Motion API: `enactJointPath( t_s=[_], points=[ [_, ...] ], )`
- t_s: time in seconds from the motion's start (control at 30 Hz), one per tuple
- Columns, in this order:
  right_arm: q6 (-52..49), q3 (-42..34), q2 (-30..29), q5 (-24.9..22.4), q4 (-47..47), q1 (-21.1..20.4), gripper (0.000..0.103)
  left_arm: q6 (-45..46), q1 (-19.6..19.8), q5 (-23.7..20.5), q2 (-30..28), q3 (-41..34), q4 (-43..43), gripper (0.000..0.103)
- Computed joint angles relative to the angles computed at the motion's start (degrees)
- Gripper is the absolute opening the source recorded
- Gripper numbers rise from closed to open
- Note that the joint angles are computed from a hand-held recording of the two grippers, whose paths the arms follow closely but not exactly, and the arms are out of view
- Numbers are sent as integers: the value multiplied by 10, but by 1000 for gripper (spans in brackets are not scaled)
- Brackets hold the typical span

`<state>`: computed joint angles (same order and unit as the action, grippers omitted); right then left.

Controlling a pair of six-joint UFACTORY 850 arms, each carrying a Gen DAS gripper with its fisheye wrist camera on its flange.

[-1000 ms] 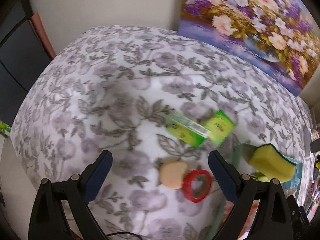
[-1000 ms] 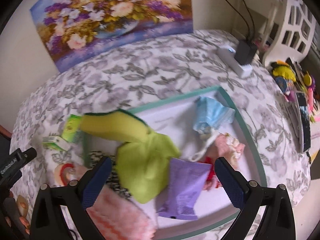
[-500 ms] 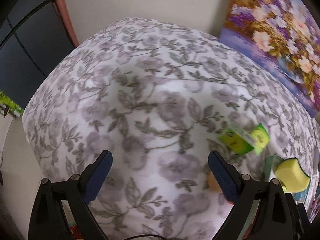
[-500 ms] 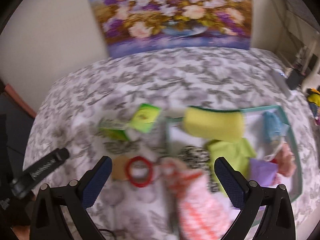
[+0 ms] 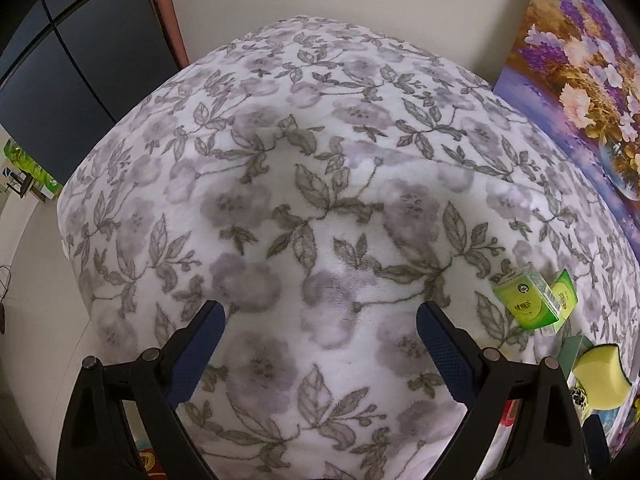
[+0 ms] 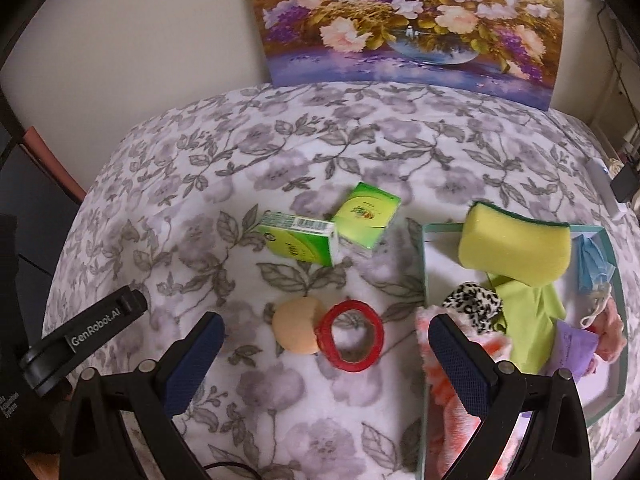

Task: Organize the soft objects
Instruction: 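Move both tools back over the red tape roll and beige puff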

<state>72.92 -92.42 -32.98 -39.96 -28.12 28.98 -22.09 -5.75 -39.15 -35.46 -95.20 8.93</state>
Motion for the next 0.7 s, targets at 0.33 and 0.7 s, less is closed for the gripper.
enactJointPath(
  t_s=[0.33, 0.7],
  points=[
    [-59, -8, -17, 31, 30, -2, 103, -8, 1, -11, -10, -5, 0, 97],
    [-122, 33, -15, 73, 97, -30, 99, 36, -5, -10, -23, -7, -47, 97]
  ],
)
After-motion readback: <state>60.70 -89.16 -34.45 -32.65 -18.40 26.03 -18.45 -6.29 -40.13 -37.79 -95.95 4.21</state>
